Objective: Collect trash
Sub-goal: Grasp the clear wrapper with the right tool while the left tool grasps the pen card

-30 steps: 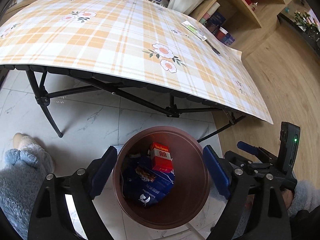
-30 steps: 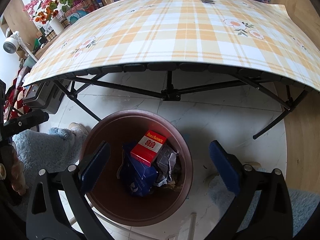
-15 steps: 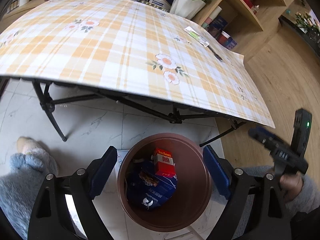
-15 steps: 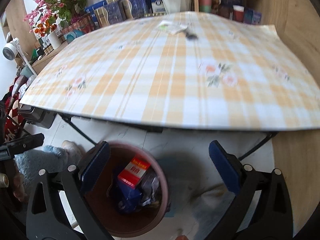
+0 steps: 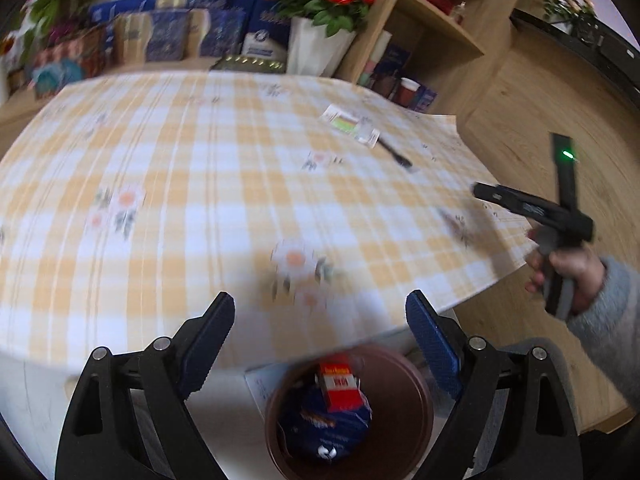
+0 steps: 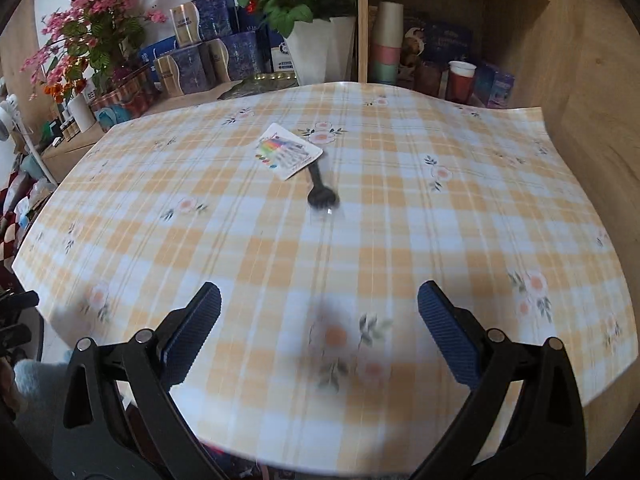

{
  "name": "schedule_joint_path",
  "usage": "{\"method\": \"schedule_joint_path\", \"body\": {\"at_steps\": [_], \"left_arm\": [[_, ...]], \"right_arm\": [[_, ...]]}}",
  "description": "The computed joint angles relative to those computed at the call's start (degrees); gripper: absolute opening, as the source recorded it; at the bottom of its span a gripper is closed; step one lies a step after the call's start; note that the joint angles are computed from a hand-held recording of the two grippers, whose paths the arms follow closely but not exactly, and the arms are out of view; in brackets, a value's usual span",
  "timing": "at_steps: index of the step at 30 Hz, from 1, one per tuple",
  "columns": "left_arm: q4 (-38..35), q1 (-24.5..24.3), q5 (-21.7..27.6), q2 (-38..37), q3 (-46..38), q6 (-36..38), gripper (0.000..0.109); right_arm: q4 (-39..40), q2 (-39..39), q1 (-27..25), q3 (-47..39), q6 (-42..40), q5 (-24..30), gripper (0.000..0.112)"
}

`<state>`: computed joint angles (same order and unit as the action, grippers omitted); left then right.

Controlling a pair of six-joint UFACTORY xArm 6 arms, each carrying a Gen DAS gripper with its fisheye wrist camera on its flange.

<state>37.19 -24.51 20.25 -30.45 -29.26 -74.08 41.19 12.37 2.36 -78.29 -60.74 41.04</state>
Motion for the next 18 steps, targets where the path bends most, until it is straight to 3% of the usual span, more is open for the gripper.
{"method": "schedule_joint_path", "body": {"at_steps": [4, 6, 10, 13, 16, 18], "left_arm": [[-3.1, 3.4, -2.1, 5.2, -4.8, 7.8, 0.085], [-5.8, 5.6, -3.8, 8.4, -7.6, 12.3, 0.085], [-10.7, 8.9, -6.1, 14.6, -12.9, 19.9, 0.085], [-9.4, 10.6, -6.9, 19.2, -17.2, 21.0, 0.085], [-9.7, 12.0, -9.5, 24.2, -20.8, 21.7, 0.085], [-10.7, 12.4, -10.3, 26.8, -22.9, 23.0, 0.085]], "right_arm": [[-4.9, 9.1, 2.8, -10.8, 3.0, -0.2, 0.096], [-6.2, 13.7, 4.1, -16.8, 3.8, 0.5, 0.086], [-10.1, 21.7, 6.0, -27.6, 7.9, 4.1, 0.080], [-16.7, 27.4, 7.8, -34.9, 13.4, 4.9, 0.078], [-21.9, 33.8, 8.8, -43.8, 18.8, 8.2, 0.069], [-22.3, 35.9, 8.9, -46.6, 20.0, 9.2, 0.066]]}}
